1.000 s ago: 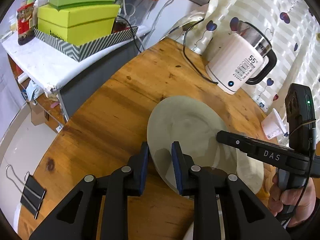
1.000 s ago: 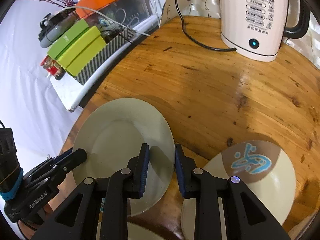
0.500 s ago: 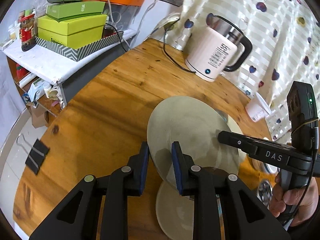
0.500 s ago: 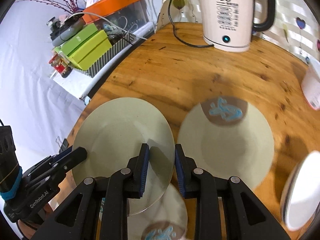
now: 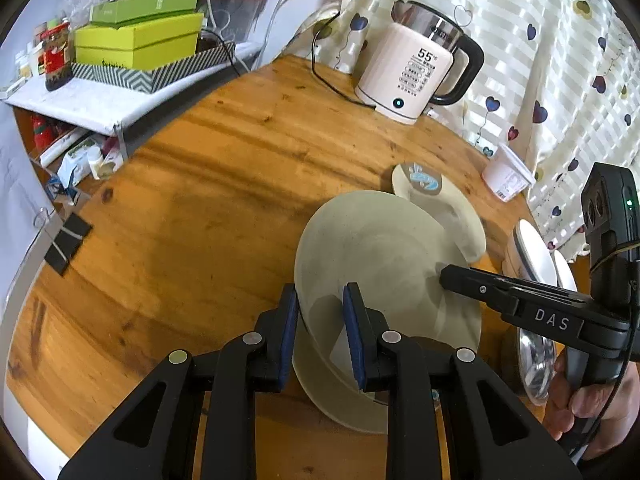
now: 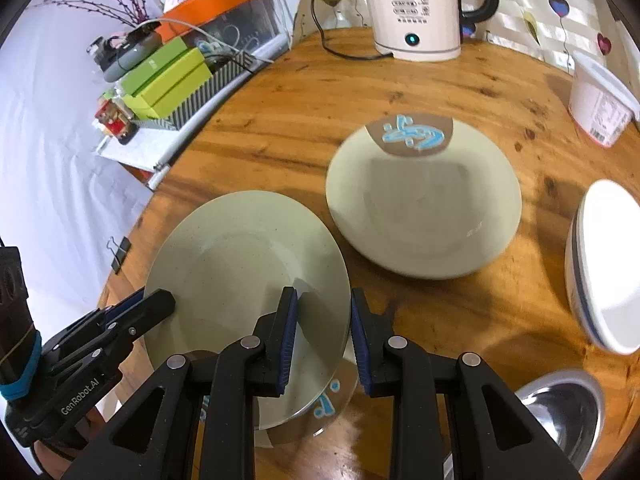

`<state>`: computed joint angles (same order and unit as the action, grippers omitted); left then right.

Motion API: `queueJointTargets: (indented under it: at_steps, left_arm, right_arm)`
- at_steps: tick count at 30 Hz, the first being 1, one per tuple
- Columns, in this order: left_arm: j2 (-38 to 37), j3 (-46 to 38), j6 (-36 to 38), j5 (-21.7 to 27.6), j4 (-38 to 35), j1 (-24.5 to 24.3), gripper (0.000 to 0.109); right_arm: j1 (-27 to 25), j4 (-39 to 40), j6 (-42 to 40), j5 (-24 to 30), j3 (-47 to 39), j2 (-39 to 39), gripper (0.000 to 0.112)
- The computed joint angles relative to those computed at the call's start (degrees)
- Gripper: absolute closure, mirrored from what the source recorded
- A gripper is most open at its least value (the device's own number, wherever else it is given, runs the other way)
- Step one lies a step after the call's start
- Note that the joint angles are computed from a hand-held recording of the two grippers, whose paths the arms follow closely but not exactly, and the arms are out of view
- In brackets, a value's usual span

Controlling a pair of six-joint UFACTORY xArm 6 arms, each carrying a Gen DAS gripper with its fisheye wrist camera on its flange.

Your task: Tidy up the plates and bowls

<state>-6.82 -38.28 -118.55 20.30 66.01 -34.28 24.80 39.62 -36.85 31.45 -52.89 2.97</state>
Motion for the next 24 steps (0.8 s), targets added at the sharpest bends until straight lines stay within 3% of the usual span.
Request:
queueJointTargets:
  at_steps: [9, 24]
  left_arm:
    - [0.8, 0.1, 0.1, 1.6, -1.6, -2.3, 0.085]
    - [2.0, -0.6, 0.8, 2.9, -2.3, -3.9, 0.085]
  right_arm:
    - [-0.1, 1.1, -0.6, -0.7, 2.9, -1.2, 0.086]
    - [1.5, -2.6, 0.5, -6.3, 6.5, -3.3, 0.085]
